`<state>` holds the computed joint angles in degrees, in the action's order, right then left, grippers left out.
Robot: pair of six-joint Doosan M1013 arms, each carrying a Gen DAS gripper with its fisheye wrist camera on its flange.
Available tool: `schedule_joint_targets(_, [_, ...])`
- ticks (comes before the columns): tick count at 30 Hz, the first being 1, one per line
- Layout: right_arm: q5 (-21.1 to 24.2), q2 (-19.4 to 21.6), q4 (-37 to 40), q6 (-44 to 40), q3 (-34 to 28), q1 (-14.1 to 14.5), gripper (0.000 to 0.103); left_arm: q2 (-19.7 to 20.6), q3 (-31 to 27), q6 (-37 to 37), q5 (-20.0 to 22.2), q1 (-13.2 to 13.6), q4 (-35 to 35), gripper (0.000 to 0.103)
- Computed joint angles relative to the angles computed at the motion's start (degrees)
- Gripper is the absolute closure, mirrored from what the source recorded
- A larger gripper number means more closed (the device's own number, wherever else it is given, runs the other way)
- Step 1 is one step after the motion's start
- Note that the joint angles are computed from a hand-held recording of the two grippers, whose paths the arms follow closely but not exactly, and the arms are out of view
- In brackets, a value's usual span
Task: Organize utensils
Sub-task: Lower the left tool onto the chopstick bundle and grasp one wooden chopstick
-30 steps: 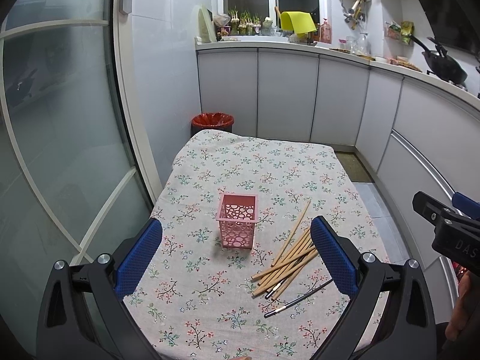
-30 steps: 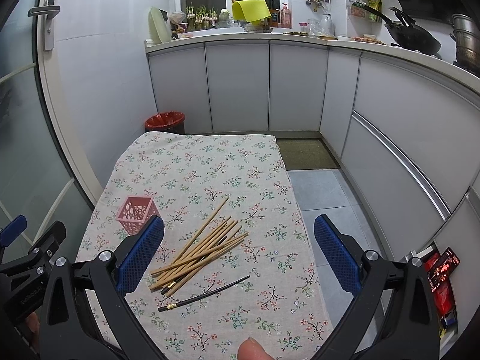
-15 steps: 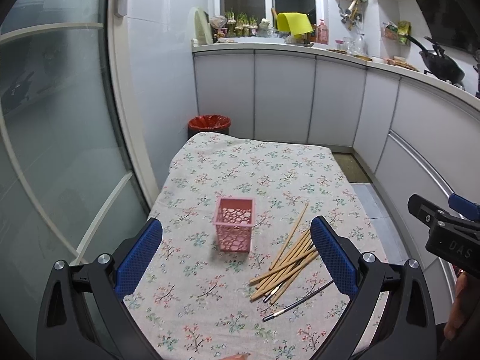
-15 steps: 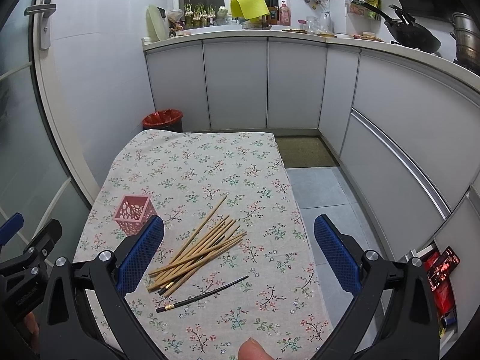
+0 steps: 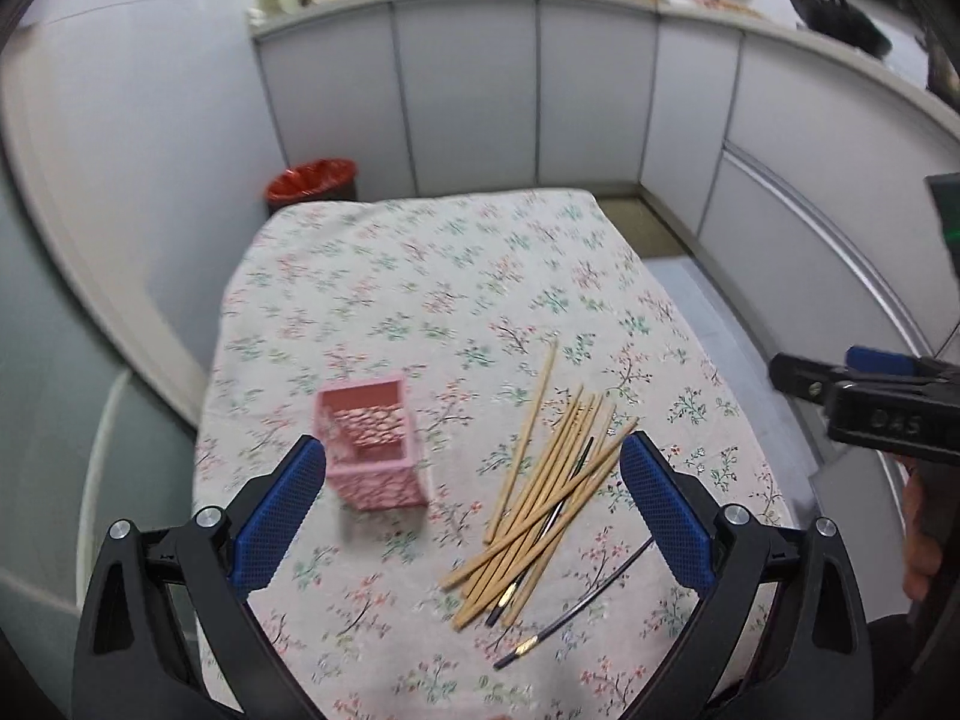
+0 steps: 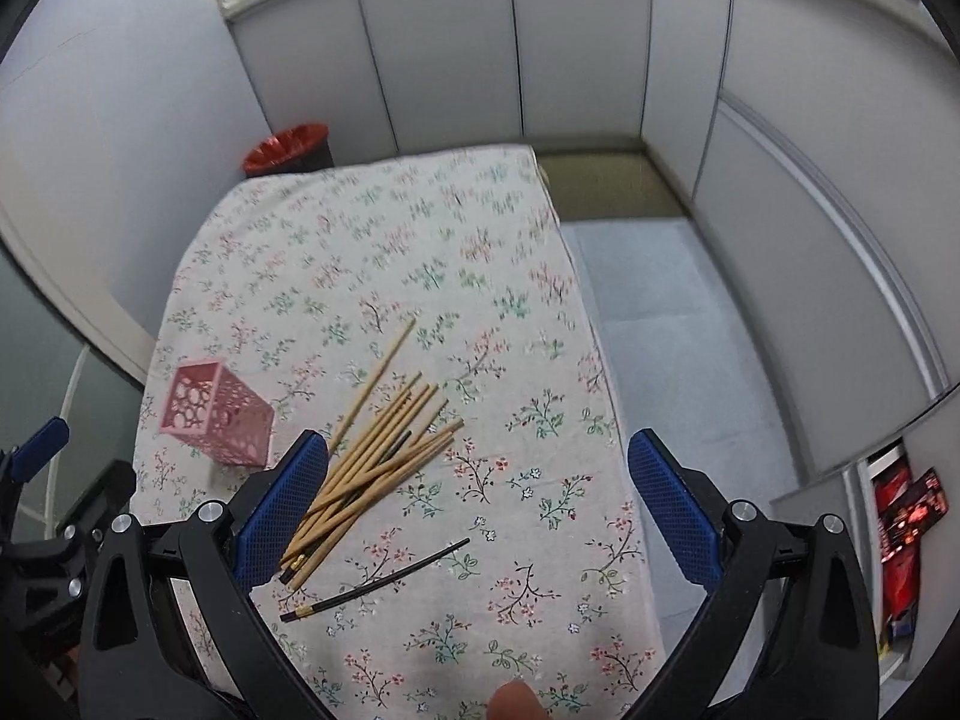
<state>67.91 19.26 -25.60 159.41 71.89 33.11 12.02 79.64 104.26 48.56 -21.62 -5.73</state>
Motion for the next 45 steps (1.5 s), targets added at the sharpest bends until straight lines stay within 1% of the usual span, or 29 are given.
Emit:
schedule_joint_targets(1, [-1.76, -0.06, 3.39, -0.45, 1.27, -1.37, 0.007, 1.27, -1.29, -0.21, 1.45, -0.49, 0.59, 0.014])
schedule_joint_targets(3, [-3.25, 0.02, 10.08, -1.97, 2.63, -3.44, 0.007, 3.50, -3.46, -0.29, 3.80, -1.24, 1.27, 0.020])
schedule_joint_targets(5, [-5.22, -0.09, 15.21, -2.90, 3.94, -5.26, 0.015, 6.26, -6.12, -1.09, 6.46, -2.02, 2.31, 0.025])
schedule_joint_targets(6, [-6.30, -0.20, 16.77, -2.81, 4.49, -5.96, 0.016, 7.80, -7.57, -1.87, 7.73, -2.47, 3.07, 0.031])
schedule_joint_targets(8, [-7.13, -0.20, 17.58, -2.58, 4.93, -6.70, 0.017, 10.08, -9.50, -2.60, 9.74, -2.94, 3.76, 0.036])
schedule_joint_targets(10, [-7.55, 0.09, 18.54, -3.21, 5.05, -7.27, 0.019, 12.11, -11.22, -3.03, 12.03, -3.30, 4.29, 0.047])
schedule_joint_targets(11, [-8.14, 0.17, 19.76, -3.45, 5.36, -7.72, 0.022, 13.17, -12.09, -3.10, 12.96, -3.45, 4.23, 0.048])
schedule_joint_targets(13, [-9.81, 0.32, 23.39, -4.25, 6.16, -8.80, 0.025, 15.45, -14.10, -3.15, 14.75, -3.69, 3.72, 0.058])
schedule_joint_targets(14, [-10.31, 0.36, 24.48, -4.55, 6.48, -9.25, 0.028, 16.94, -15.69, -3.60, 15.92, -3.82, 3.48, 0.060])
schedule_joint_targets(16, [-10.20, 0.90, 26.19, -5.15, 6.42, -9.85, 0.031, 19.60, -18.53, -4.64, 17.59, -3.97, 2.82, 0.069])
schedule_joint_targets(18, [-10.21, 1.19, 26.70, -5.27, 6.46, -10.23, 0.033, 21.73, -20.75, -5.55, 18.55, -4.24, 2.84, 0.071])
schedule_joint_targets(21, [-10.36, 1.35, 27.43, -5.38, 6.66, -10.63, 0.033, 24.52, -23.79, -5.60, 20.11, -4.55, 1.61, 0.080])
schedule_joint_targets(22, [-10.34, 1.35, 27.68, -5.53, 6.76, -10.71, 0.033, 25.22, -24.58, -5.71, 20.62, -4.65, 1.44, 0.081])
schedule_joint_targets(27, [-10.32, 1.65, 28.81, -6.61, 6.97, -11.12, 0.033, 28.62, -27.87, -6.95, 22.65, -5.42, 3.59, 0.081])
schedule_joint_targets(28, [-10.32, 1.70, 29.33, -6.85, 7.06, -11.25, 0.033, 28.41, -27.32, -6.90, 21.11, -5.37, 3.51, 0.084])
schedule_joint_targets(30, [-10.30, 1.79, 30.16, -7.27, 7.27, -11.48, 0.033, 28.12, -26.80, -7.10, 20.32, -5.33, 3.89, 0.094])
schedule_joint_targets(32, [-10.55, 1.93, 31.05, -7.82, 7.39, -11.62, 0.033, 27.90, -26.65, -7.19, 20.82, -4.95, 2.90, 0.094])
schedule_joint_targets(33, [-10.76, 2.02, 31.52, -8.09, 7.46, -11.64, 0.033, 27.33, -25.97, -7.07, 20.24, -4.82, 2.99, 0.094])
schedule_joint_targets(35, [-10.92, 2.19, 32.20, -8.54, 7.41, -11.70, 0.036, 25.97, -24.23, -6.16, 18.36, -4.67, 3.16, 0.095])
schedule_joint_targets(38, [-11.52, 2.82, 33.74, -9.41, 7.02, -11.71, 0.039, 22.80, -21.02, -4.75, 15.60, -4.02, 2.22, 0.095])
schedule_joint_targets(39, [-11.64, 3.06, 34.30, -9.64, 6.87, -11.67, 0.044, 21.93, -20.16, -4.42, 14.63, -3.89, 2.24, 0.095])
schedule_joint_targets(42, [-12.02, 4.00, 36.67, -10.76, 6.39, -11.67, 0.053, 17.21, -15.30, -1.10, 10.02, -3.27, 1.41, 0.096])
schedule_joint_targets(43, [-12.01, 4.38, 37.38, -11.13, 6.16, -11.67, 0.059, 16.16, -14.37, -0.14, 9.01, -3.00, 0.87, 0.096])
schedule_joint_targets(44, [-12.33, 4.69, 38.18, -11.40, 6.03, -11.68, 0.063, 14.85, -13.27, 1.05, 7.90, -2.69, 0.07, 0.096])
schedule_joint_targets(45, [-12.83, 4.86, 39.01, -11.53, 6.06, -11.65, 0.064, 14.50, -13.16, 1.65, 7.29, -2.61, -0.22, 0.096])
